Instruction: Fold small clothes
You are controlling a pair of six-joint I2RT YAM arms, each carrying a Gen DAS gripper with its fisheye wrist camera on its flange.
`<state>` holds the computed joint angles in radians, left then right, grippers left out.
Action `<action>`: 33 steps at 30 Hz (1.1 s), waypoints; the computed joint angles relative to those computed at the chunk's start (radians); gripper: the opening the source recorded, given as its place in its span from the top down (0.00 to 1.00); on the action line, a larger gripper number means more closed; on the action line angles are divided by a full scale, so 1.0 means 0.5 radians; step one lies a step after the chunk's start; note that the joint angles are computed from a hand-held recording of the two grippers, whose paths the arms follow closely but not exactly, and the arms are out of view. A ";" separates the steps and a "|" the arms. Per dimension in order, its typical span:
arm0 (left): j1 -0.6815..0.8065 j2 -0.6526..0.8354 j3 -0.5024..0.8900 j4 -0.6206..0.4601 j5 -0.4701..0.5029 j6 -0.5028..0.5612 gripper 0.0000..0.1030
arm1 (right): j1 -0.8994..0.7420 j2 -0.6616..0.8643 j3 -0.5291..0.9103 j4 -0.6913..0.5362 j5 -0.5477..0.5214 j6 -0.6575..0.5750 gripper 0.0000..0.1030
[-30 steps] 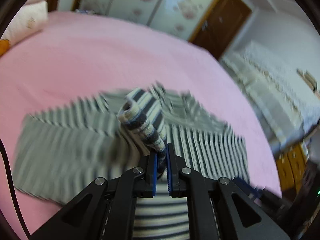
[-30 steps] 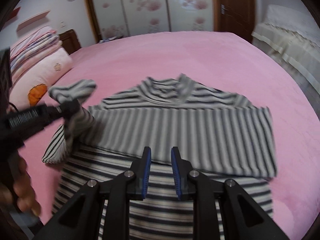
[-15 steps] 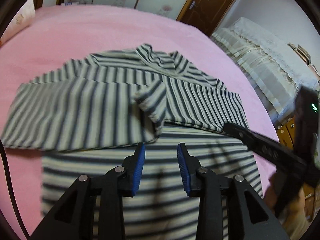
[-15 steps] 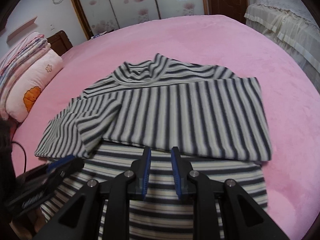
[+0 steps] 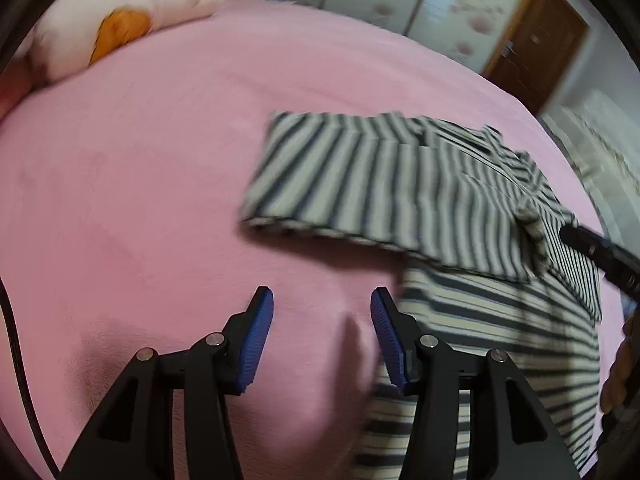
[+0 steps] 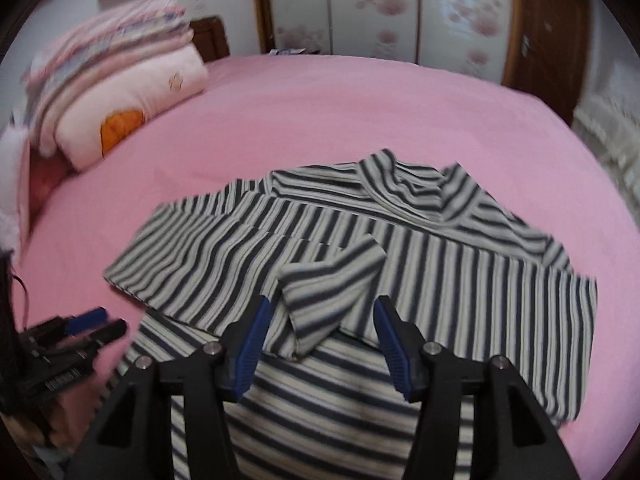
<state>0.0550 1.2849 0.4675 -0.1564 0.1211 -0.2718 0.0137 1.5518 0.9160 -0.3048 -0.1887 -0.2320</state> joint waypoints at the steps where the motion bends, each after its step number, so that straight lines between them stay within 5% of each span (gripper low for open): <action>1: 0.073 0.025 -0.004 0.013 0.065 0.031 0.52 | 0.058 0.065 0.027 0.014 0.076 -0.004 0.48; 8: 0.075 0.370 0.101 0.243 0.104 -0.039 0.45 | 0.220 0.375 0.189 0.045 0.411 -0.022 0.49; 10: 0.015 0.453 0.145 0.300 0.064 -0.111 0.44 | 0.197 0.406 0.232 0.025 0.394 -0.002 0.73; 11: 0.001 0.493 0.179 0.308 0.053 -0.134 0.43 | 0.143 0.425 0.285 -0.038 0.301 0.022 0.94; 19: -0.101 0.574 0.255 0.328 -0.057 -0.186 0.37 | -0.341 0.156 0.231 0.012 -0.187 0.177 0.94; 23: -0.118 0.580 0.259 0.342 -0.044 -0.214 0.36 | -0.627 0.140 0.192 -0.115 -0.288 0.112 0.92; 28: -0.157 0.591 0.289 0.322 -0.071 -0.219 0.36 | -0.844 0.300 0.214 -0.279 -0.333 -0.060 0.76; 33: -0.161 0.604 0.323 0.303 -0.066 -0.225 0.36 | -0.918 0.341 0.313 -0.314 -0.423 -0.062 0.74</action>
<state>-0.0253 1.5872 0.6290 -0.0052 0.0879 -0.3841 -0.4456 1.7224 1.0724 -0.4617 -0.4003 -0.2628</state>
